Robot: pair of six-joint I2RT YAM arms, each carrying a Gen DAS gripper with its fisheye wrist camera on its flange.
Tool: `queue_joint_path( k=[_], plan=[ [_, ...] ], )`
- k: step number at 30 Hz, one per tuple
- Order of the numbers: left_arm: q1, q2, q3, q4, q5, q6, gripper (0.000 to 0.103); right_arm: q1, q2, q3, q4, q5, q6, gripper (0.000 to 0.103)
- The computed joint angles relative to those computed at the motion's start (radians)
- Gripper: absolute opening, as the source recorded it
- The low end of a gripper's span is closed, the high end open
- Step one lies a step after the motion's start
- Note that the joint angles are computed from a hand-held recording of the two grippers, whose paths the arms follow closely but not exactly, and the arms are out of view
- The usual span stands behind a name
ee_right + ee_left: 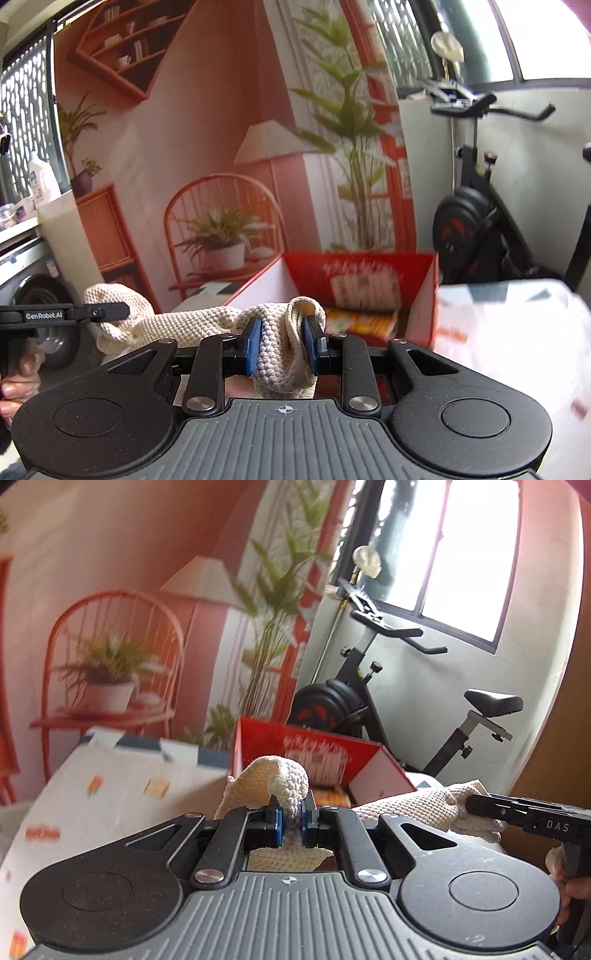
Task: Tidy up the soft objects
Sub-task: 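Lift the beige knit cloth with both grippers and carry it over the red box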
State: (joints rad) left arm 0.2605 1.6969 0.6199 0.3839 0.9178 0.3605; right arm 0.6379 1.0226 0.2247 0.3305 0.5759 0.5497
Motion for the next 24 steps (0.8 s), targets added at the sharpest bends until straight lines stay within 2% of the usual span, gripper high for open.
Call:
queue_joint_path(
  k=[4,6,10,15,19,24],
  plan=[
    [-0.139,0.059,0.102,0.041,-0.116,-0.1,0.01,-0.234,0.05,0.057,0.027,-0.18,-0.115,0.023],
    [-0.201,0.104,0.184,-0.001,-0.17,-0.131,0.01,-0.357,0.108,0.099,0.046,-0.273,-0.151,0.022],
    [-0.313,0.184,0.309,-0.013,-0.272,-0.135,0.01,-0.534,0.254,0.204,0.061,-0.397,-0.19,0.022],
    [-0.4,0.355,0.536,-0.112,-0.388,-0.149,0.01,-0.627,0.473,0.369,0.064,-0.424,-0.274,0.022],
    [-0.446,0.5,0.736,-0.22,-0.489,-0.152,0.01,-0.635,0.662,0.503,0.063,-0.401,-0.34,0.022],
    [-0.459,0.624,0.91,-0.313,-0.528,-0.115,0.01,-0.627,0.815,0.626,0.008,-0.378,-0.396,0.022]
  ],
)
